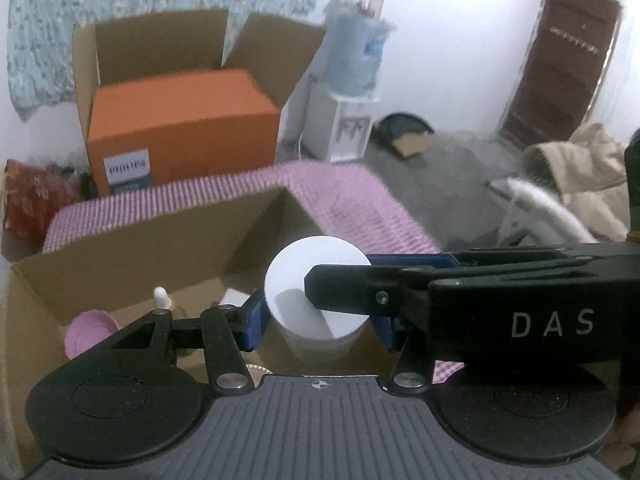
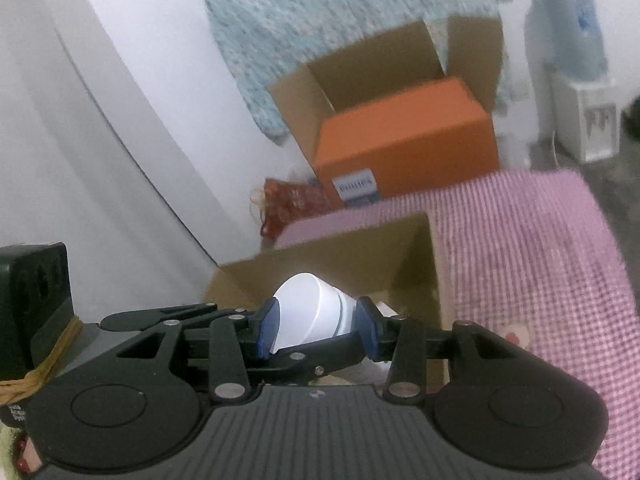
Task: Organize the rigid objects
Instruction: 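Carry the pill bottle into the box and open the right tool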
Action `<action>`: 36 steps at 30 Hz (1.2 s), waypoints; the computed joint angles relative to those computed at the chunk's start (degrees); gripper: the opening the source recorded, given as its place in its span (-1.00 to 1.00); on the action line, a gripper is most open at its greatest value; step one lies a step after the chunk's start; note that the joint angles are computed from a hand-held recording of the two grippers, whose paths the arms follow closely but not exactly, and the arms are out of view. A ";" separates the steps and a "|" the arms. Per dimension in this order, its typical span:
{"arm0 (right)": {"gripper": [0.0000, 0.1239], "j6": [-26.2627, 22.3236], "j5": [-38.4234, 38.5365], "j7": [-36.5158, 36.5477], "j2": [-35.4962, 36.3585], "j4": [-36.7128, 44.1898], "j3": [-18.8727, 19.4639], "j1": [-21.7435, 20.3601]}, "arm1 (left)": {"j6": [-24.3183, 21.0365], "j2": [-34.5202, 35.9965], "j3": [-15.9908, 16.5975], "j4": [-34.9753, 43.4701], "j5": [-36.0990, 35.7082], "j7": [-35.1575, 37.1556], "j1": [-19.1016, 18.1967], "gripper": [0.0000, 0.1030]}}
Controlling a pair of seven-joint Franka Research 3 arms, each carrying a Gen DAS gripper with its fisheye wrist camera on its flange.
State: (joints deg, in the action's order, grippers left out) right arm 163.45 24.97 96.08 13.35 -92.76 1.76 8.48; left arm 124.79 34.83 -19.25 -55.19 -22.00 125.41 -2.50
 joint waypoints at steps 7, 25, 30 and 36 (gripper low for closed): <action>-0.26 -2.91 9.35 -6.45 4.16 2.79 2.66 -3.60 | -4.33 6.57 1.70 8.90 5.17 -3.91 -3.07 0.02; -0.21 -3.28 8.96 -4.51 4.77 2.24 1.56 -3.32 | -4.82 8.28 1.93 10.13 9.13 -4.49 -4.44 0.29; -0.16 -0.63 11.17 -5.05 2.50 -0.60 2.13 -3.59 | -1.24 3.79 1.23 3.31 7.44 -3.12 -2.69 0.50; 0.00 5.41 15.57 -7.51 -5.12 -9.00 2.68 -2.52 | 4.99 -6.18 -0.05 -10.55 1.30 -0.08 2.00 0.81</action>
